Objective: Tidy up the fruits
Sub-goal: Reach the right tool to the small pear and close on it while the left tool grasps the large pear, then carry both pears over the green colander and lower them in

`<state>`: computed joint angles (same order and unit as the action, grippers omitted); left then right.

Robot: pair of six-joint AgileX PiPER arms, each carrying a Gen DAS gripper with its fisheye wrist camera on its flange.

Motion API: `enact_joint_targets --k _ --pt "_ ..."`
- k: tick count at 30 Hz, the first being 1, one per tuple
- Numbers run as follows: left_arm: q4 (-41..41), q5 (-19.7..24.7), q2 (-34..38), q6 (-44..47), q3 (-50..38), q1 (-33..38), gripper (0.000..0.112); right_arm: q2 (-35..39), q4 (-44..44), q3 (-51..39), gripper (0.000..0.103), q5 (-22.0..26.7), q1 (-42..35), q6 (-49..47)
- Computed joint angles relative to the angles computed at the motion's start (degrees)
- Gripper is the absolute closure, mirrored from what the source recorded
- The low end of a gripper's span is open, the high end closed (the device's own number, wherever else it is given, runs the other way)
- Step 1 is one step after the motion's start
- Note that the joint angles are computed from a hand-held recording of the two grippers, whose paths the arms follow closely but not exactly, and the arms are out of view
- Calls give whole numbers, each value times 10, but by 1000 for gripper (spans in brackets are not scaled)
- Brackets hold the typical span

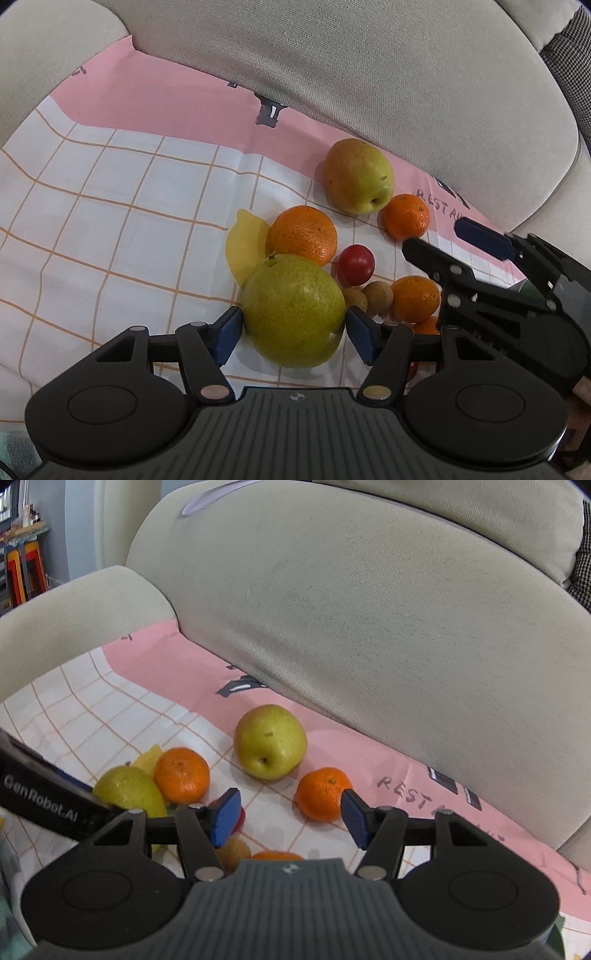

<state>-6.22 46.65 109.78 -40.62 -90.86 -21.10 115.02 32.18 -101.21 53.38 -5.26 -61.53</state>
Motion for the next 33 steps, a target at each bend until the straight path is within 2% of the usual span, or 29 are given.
enact_joint_targets --k 5,13,29,33 --pt "8 5 -2 -6 -1 0 42 45 1 -71 38 31 14 54" --pt "12 11 3 -6 -6 -2 41 136 -43 -209 38 80 53 182" --pt "21 46 36 -33 -53 -2 38 208 -100 -295 40 107 80 256" --pt "26 40 35 -38 -50 -4 38 199 -91 -272 40 88 79 248"
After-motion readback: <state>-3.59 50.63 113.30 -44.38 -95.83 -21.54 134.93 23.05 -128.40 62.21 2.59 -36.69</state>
